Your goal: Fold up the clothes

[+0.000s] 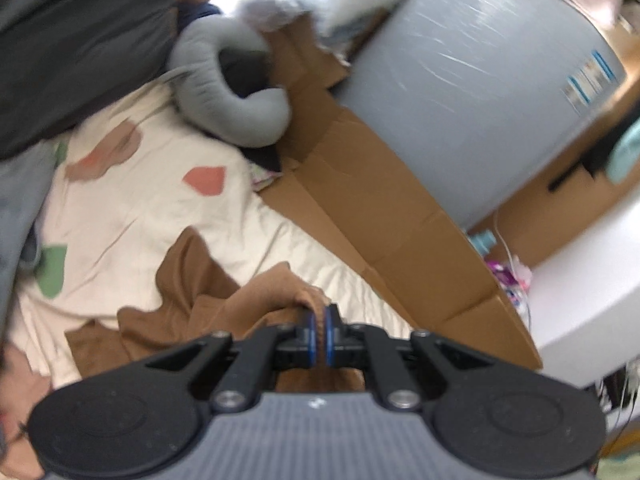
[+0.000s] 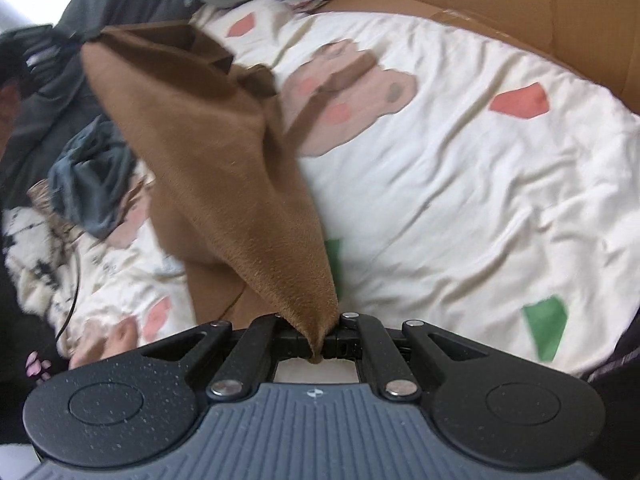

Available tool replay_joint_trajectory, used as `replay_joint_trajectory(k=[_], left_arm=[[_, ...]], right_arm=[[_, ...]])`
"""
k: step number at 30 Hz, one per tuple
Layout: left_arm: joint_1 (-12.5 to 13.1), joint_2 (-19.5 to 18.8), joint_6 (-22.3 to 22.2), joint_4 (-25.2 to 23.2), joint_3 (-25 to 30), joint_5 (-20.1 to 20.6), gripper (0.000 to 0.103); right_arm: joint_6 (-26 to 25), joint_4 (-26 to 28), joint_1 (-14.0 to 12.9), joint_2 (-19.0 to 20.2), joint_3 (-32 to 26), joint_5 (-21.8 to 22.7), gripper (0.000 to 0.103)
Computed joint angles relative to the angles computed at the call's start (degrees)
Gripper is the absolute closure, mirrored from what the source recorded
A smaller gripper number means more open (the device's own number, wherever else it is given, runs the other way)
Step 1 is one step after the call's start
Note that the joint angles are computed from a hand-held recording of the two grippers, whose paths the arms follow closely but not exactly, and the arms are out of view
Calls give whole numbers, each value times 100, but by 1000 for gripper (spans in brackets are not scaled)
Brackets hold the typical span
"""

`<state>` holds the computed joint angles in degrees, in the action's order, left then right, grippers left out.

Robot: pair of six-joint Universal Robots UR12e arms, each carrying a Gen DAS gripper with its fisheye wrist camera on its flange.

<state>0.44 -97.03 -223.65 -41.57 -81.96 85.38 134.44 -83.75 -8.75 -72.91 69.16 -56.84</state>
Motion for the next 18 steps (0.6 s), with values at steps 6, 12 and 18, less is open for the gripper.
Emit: replay_joint_trajectory(k=[6,12,18], left_arm=[[-8,94,-659,403,-434,188,98],[0,167,-1029,880,-815,389,98],[7,189,-1130,1006,-958,436,98]], right_arm=[[462,-672,108,255,-7,-55,103],[898,-1326,258,408,67,-144,100],[1341,-1739,362,389,229,-416,77]])
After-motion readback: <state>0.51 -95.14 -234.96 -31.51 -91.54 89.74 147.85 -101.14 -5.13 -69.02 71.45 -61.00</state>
